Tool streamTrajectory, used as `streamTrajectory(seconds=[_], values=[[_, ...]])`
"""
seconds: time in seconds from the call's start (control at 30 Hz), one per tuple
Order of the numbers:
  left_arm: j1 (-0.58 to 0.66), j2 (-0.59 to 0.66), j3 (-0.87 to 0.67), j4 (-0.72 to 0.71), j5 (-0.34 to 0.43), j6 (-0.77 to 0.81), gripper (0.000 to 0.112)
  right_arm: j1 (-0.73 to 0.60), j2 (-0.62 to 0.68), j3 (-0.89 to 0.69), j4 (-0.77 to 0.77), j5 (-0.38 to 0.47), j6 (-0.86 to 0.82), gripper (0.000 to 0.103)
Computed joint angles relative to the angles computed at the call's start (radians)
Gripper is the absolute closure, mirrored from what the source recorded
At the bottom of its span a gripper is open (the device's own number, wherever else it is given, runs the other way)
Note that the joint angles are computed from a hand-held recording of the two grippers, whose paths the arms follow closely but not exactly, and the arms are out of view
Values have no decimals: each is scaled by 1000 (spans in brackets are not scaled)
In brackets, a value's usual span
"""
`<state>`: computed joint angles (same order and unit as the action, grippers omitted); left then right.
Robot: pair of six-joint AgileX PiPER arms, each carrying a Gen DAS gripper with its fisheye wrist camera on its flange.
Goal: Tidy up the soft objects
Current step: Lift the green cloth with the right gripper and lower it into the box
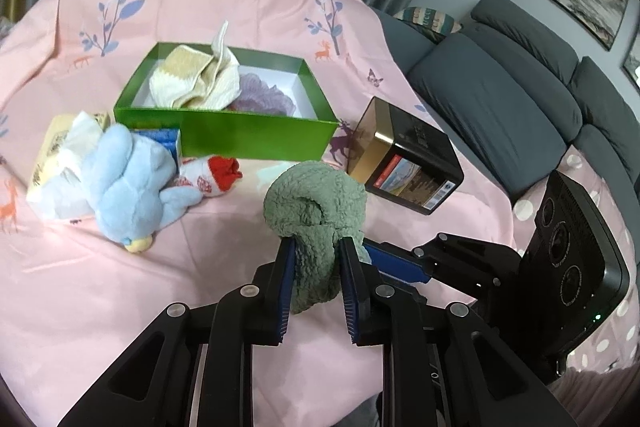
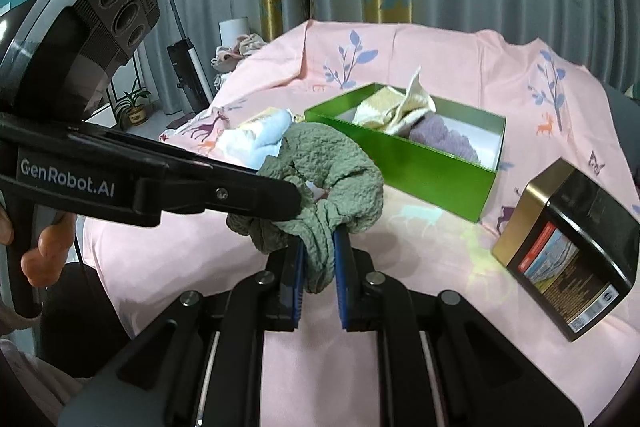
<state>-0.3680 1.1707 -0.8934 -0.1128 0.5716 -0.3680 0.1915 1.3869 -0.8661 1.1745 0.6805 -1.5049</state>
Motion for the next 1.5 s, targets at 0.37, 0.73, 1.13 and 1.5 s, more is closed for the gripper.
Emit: streamTrajectory(seconds=[0.37, 0.73, 1.13, 1.5], values=[[-20, 62, -118, 103, 52, -29, 91, 8, 10, -38, 41, -43, -20, 90], [18, 201, -367, 165, 136, 39, 91, 15, 113, -211, 95, -68, -25, 90], [165, 548, -849, 27, 303, 208, 91, 18, 427, -693, -137, -12, 341, 90], [245, 830, -1062, -36, 379, 220, 90, 83, 711, -1040, -524, 53, 752, 90]])
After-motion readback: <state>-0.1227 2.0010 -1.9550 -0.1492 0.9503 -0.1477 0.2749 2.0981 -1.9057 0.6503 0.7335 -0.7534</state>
